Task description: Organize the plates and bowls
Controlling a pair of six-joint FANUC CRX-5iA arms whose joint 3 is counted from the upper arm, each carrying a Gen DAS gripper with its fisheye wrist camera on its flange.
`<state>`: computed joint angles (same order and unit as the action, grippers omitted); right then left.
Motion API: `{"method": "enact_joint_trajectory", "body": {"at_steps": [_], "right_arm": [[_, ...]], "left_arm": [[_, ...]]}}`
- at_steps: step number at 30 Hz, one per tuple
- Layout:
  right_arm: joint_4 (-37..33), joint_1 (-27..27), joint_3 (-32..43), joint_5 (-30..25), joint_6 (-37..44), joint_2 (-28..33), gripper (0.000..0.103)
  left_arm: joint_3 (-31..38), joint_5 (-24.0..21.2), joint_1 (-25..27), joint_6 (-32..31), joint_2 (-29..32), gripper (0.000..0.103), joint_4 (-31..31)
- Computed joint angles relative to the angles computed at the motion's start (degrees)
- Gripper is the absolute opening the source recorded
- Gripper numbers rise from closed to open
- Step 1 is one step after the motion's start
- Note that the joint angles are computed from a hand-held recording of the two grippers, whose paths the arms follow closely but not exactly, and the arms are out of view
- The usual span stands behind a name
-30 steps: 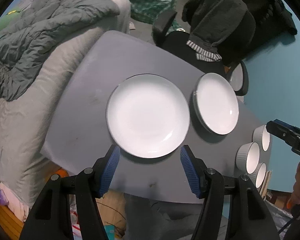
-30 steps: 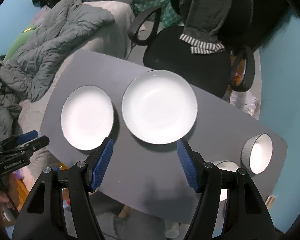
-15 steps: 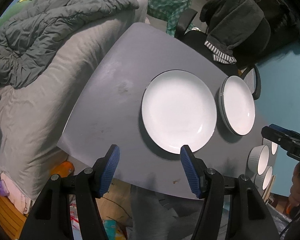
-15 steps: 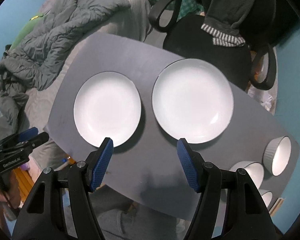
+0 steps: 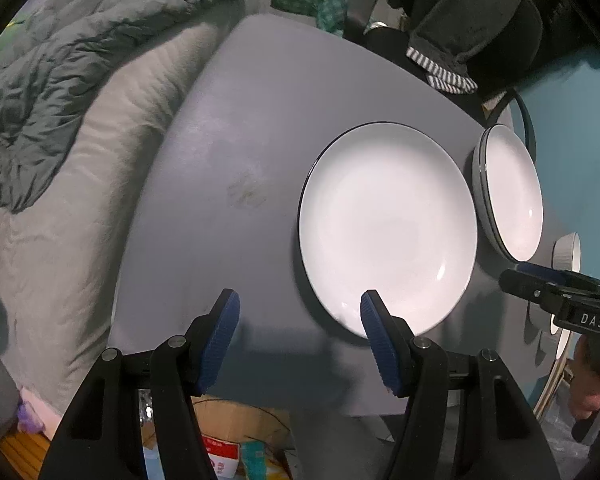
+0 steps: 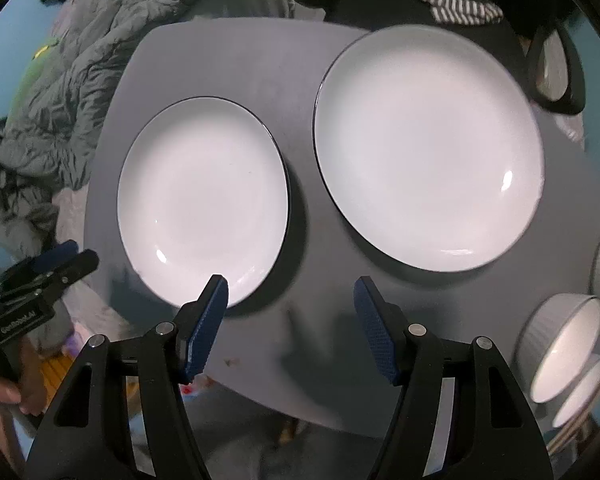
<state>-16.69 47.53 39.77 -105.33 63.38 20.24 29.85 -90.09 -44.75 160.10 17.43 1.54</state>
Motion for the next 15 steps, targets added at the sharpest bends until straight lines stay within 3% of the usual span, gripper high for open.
{"method": "enact_joint_trajectory", "body": {"at_steps": [6, 12, 15], "right_arm": [[-1.4, -0.1, -1.3, 2.5, -0.2, 1.1, 0.066], [-0.7, 0.2, -2.3, 4.8, 0.4, 2.1, 0.066], [-1.0, 0.2, -2.5, 5.6, 0.5, 2.3, 0.058]], "left_arm": [[-4.4, 4.0, 2.5, -3.4, -0.3, 0.064, 2.6], [-5.5, 5.2, 3.4, -5.9, 0.2, 0.064, 2.6], [-7.1, 6.7, 4.0, -6.8, -0.2, 0.064, 3.5]]}}
